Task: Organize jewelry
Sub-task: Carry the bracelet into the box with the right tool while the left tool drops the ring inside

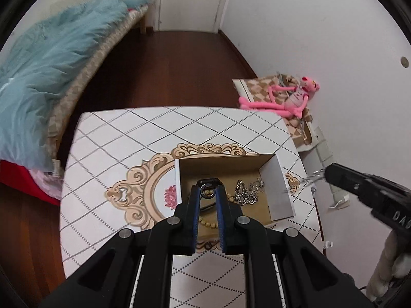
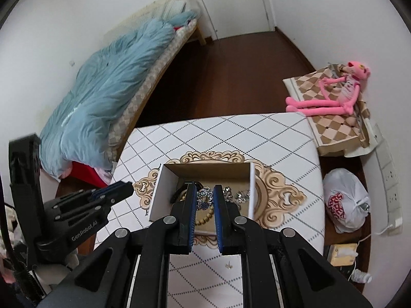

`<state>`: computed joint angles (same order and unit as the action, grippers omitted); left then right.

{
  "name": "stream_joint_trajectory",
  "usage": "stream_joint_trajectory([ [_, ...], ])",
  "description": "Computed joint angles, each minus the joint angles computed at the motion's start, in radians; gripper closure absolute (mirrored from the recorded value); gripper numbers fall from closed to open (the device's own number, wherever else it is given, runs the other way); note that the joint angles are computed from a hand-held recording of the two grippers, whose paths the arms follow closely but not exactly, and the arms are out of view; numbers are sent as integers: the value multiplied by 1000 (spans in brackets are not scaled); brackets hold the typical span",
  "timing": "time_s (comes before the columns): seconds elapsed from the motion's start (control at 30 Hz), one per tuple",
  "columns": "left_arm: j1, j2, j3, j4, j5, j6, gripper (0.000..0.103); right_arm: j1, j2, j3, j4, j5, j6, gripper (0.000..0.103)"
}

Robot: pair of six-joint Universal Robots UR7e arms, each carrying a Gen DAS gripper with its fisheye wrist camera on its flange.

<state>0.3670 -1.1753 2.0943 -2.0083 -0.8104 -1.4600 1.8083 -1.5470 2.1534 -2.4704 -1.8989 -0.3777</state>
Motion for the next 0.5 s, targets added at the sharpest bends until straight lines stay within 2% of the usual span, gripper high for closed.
stream_joint_trajectory([
  [0.33, 137, 37, -3, -166, -81, 154, 93, -41, 185, -62, -39, -78, 19, 90],
  [0.43, 165, 54, -25, -164, -89, 171, 93, -51, 223, -82, -50, -102, 13, 89],
  [0.5, 179, 58, -32, -178, -93, 176, 88, -59, 243, -103, -28, -101, 14, 89],
])
